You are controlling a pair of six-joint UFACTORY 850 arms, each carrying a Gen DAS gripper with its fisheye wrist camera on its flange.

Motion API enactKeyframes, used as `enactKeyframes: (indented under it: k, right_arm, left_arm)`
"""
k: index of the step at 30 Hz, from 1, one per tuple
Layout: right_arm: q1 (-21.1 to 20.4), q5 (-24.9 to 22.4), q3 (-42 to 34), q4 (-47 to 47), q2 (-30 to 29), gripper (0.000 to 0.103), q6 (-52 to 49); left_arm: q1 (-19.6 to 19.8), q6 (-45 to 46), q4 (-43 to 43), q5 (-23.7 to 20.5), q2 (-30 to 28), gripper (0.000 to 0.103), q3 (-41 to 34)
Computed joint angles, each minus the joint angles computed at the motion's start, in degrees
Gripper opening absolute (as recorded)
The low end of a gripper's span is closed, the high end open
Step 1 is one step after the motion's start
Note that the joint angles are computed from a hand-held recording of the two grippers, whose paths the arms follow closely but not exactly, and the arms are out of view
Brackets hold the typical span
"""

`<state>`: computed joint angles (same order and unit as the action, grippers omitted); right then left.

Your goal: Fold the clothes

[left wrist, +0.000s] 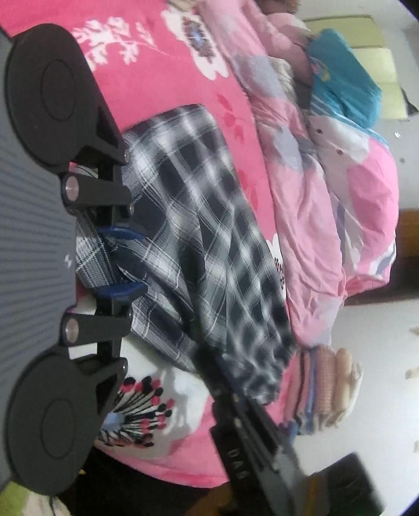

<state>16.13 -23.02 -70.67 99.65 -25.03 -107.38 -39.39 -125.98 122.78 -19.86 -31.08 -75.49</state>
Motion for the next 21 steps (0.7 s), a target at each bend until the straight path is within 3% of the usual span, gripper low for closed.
enactKeyframes:
  k: [2, 4, 6, 8, 10, 16, 21]
  right_arm:
    - [-0.46, -1.46, 0.04, 0.93, -0.1, 0.004, 0.37]
    - [-0.75, -2.46, 0.14, 1.9, -0.06, 0.004, -0.09]
    - [-0.81, -2.55, 0.17, 2.16, -0.11, 0.004, -0.26]
    - [-0.89, -2.92, 0.25, 2.58, -0.19, 0.004, -0.74]
    - [-0.96, -3.24, 0.34, 3.13, -0.29, 0.004, -1.21]
    - [-1.07, -4.03, 0.61, 4.74, -0.42, 0.004, -2.29]
    - [-1.25, -4.49, 0.7, 5.27, -0.58, 0.004, -2.47]
  left_arm:
    - [-0.45, 3.73, -2.32, -0.4, -0.42, 0.015, -0.4]
    - [-0.55, 7.15, -4.34, -0.3, -0.59, 0.015, -0.98]
    - [-0.37, 8.36, -4.41, 0.09, -0.58, 0.019, -1.5]
    - [-0.22, 8.92, -3.92, 0.42, -0.83, 0.039, -2.22]
    - [-0.17, 10.42, -4.0, 0.62, -1.36, 0.044, -3.19]
    - [-0.01, 20.95, -12.33, 2.45, -5.38, 0.045, -8.47]
    - [-0.42, 28.8, -20.78, -2.01, -4.96, 0.045, -7.98]
